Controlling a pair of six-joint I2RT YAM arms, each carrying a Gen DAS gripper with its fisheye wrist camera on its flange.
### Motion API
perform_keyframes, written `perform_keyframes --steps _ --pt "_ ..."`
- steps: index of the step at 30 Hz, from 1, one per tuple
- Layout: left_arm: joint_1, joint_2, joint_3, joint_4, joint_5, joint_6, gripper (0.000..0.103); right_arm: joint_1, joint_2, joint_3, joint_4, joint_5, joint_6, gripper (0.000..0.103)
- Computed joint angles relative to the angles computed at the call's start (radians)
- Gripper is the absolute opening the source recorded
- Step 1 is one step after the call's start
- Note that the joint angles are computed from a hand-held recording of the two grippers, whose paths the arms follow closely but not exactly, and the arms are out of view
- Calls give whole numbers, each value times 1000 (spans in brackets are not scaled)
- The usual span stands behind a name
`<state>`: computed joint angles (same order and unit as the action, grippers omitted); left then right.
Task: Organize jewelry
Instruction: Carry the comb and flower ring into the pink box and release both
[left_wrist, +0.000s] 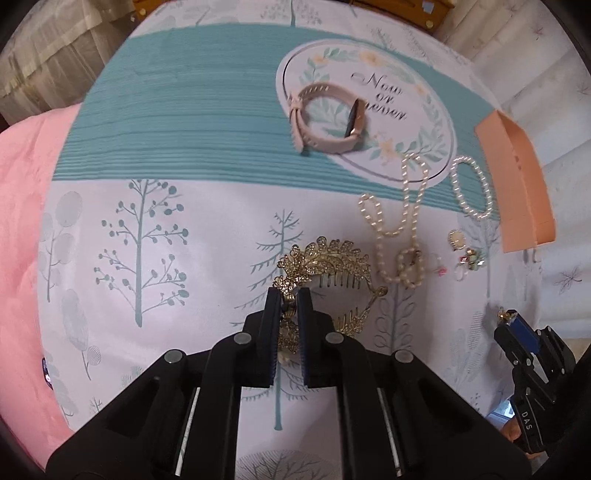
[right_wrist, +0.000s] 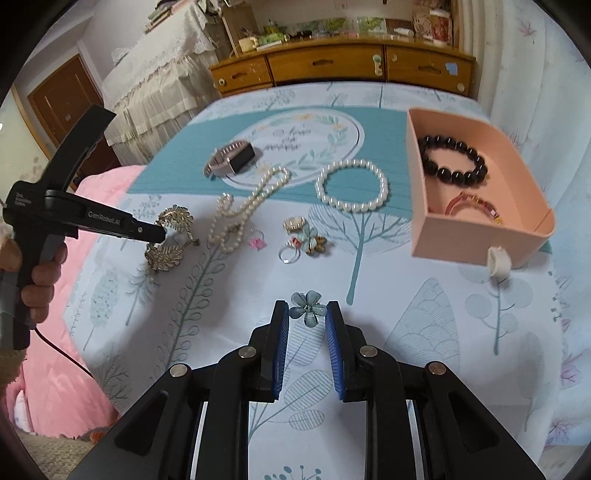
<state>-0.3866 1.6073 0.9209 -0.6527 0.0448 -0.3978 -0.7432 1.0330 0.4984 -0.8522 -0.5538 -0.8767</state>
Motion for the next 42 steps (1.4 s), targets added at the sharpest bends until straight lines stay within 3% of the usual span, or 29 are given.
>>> perform_keyframes --steps 4,11,16,22,29,35,42 --pt "-47 -69 23 -43 -16 -11 6 -86 -23 59 -102 -51 -79 21" --pt "-218 -61 240 -139 -77 -59 6 -248 81 250 -237 -138 -178 21" --pt "-346 10 451 -169 -130 -76 6 -310 209 462 -289 -193 -136 21" --pt "-440 202 779 -224 -189 -54 7 -326 366 747 -317 -234 -14 21" --pt "-457 490 1115 -269 -167 -69 7 -266 620 1008 -289 -171 182 21" --pt "-455 742 1353 -281 -116 -77 7 -226 783 1051 -273 -83 202 21" --pt "-455 939 1564 -338 -122 -66 7 -187 834 941 -181 -19 211 21"
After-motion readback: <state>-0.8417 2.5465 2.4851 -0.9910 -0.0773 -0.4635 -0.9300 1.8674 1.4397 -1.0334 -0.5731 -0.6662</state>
